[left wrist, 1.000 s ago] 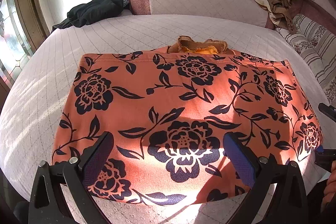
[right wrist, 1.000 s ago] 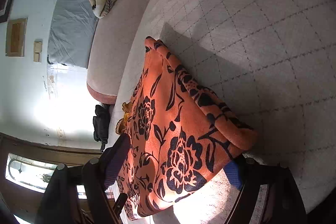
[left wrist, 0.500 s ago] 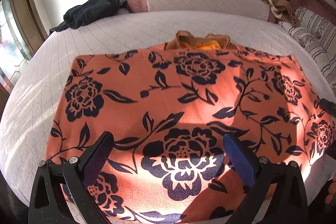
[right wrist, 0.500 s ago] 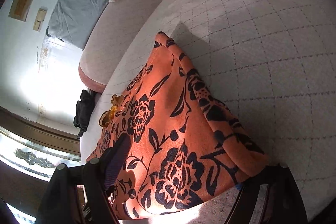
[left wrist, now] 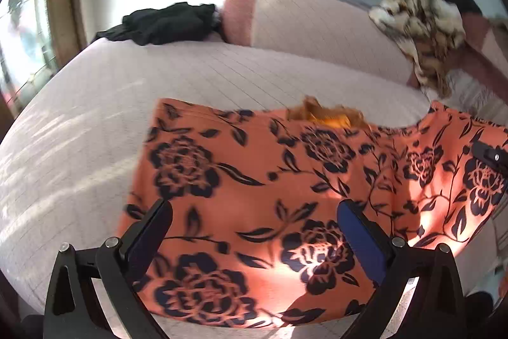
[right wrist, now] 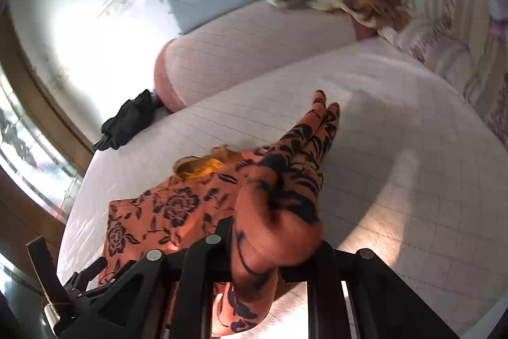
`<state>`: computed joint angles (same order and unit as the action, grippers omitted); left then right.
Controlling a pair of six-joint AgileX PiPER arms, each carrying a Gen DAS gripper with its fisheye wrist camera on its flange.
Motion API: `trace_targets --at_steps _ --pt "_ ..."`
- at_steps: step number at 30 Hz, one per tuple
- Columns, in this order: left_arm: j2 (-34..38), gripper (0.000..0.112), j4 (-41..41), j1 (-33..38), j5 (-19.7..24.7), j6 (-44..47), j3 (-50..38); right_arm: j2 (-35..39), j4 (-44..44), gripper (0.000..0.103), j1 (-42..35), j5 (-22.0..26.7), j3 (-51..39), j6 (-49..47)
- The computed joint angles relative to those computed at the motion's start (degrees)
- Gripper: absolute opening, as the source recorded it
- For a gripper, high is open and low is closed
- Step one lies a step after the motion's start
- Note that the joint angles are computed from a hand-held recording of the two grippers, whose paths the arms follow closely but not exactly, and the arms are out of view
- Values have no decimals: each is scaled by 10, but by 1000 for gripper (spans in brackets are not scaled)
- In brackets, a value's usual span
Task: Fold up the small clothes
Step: 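Grasp the shirt side with the right tool and fold it over the other half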
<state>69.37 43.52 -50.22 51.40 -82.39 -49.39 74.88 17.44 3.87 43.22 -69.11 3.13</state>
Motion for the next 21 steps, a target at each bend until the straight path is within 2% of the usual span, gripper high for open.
trace_targets --at_steps 4,5,8,10,12,13,15,17,19,21 --pt "-171 103 64 32 116 -92 85 37 -207 16 225 -6 -97 178" --pt "-200 103 67 65 125 -95 104 59 -248 16 278 -6 -116 214" --pt "-253 103 46 227 70 -56 166 153 -267 16 380 0 -159 242" --pt "-242 102 -9 342 -3 -7 191 255 -220 16 409 32 -200 200" --pt "-237 102 -103 441 -92 95 205 311 -191 18 415 28 -200 202" --pt "-245 102 -124 461 -117 123 214 305 -207 16 421 26 -203 214" --pt "-245 102 -110 449 -117 111 213 278 -196 15 415 27 -210 224" --pt "-242 102 -126 457 -139 127 213 261 -227 15 416 39 -237 241" --pt "-240 102 -108 438 -133 112 211 237 -244 15 415 31 -251 270" --pt "-247 102 -121 453 -140 133 213 206 -258 15 422 -3 -237 311"
